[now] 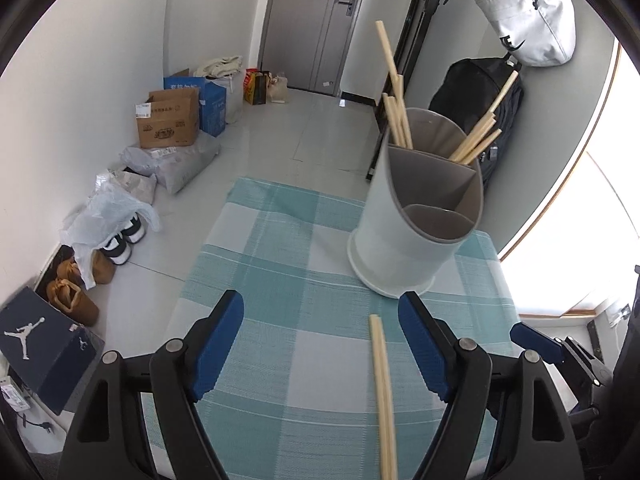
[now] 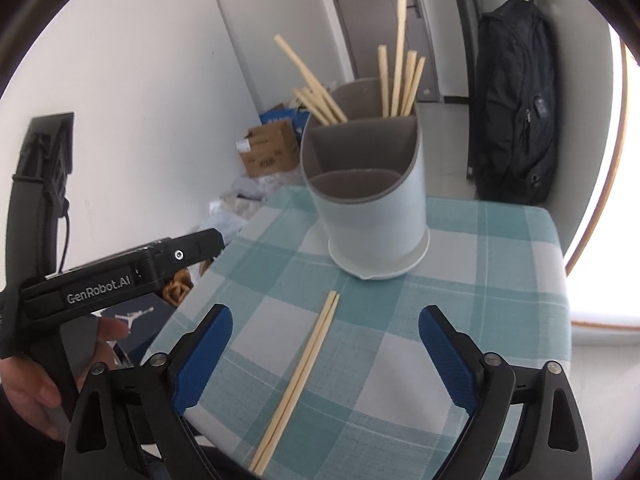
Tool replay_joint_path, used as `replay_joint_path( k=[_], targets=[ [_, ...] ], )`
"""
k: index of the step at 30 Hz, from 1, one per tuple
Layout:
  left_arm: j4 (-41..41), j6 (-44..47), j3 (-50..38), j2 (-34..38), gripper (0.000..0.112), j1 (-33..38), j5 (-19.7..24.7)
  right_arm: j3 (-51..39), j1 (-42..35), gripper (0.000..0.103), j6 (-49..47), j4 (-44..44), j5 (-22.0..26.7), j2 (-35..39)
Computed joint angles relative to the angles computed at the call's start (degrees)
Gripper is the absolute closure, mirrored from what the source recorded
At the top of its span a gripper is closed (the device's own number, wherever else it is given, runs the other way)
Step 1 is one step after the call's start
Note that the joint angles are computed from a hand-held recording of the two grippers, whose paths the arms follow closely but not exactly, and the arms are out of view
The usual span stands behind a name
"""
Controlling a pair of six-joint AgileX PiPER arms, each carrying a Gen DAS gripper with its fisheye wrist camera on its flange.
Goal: Organize utensils
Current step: 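Raise both open grippers and move them toward the last loose chopsticks, then lower the right gripper to the last chopsticks and close on one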
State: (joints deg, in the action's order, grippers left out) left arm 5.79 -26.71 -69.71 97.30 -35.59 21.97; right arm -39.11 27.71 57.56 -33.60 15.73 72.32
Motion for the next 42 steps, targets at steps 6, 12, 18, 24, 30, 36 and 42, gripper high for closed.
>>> replay_joint_path(
  k=[6,12,18,24,30,36,42],
  targets=[
    [-6.6,5.1,2.1,-1.0,0.036,3.5,-0.3,-3.4,-3.7,0.051,-19.9,22.0,0.8,6.5],
    [-15.4,12.9,2.8,-0.7,0.036,6.6,0.4,-6.8,-4.5,0.072,-27.5,29.9,4.4,12.3],
    [-19.7,17.0,3.7,-0.5,0.036,8.2,0.8,-14.8,-3.0,0.078,-28.8,26.5,10.8,19.4],
    [-23.2,20.7,3.5,-0.3,0.036,9.8,2.0,-23.0,-2.7,0.086,-32.8,27.0,19.5,26.5],
    [-26.7,23.6,3.4,-0.2,0.036,11.1,3.0,-27.5,-1.8,0.088,-31.7,24.6,23.4,29.1],
    [-27.5,24.3,3.4,-0.1,0.036,11.4,3.5,-33.5,0.2,0.088,-29.9,21.1,28.7,33.2],
    [-28.1,24.6,3.1,0.4,0.036,12.1,4.1,-36.7,-0.5,0.092,-30.8,22.1,30.4,35.1]
  ],
)
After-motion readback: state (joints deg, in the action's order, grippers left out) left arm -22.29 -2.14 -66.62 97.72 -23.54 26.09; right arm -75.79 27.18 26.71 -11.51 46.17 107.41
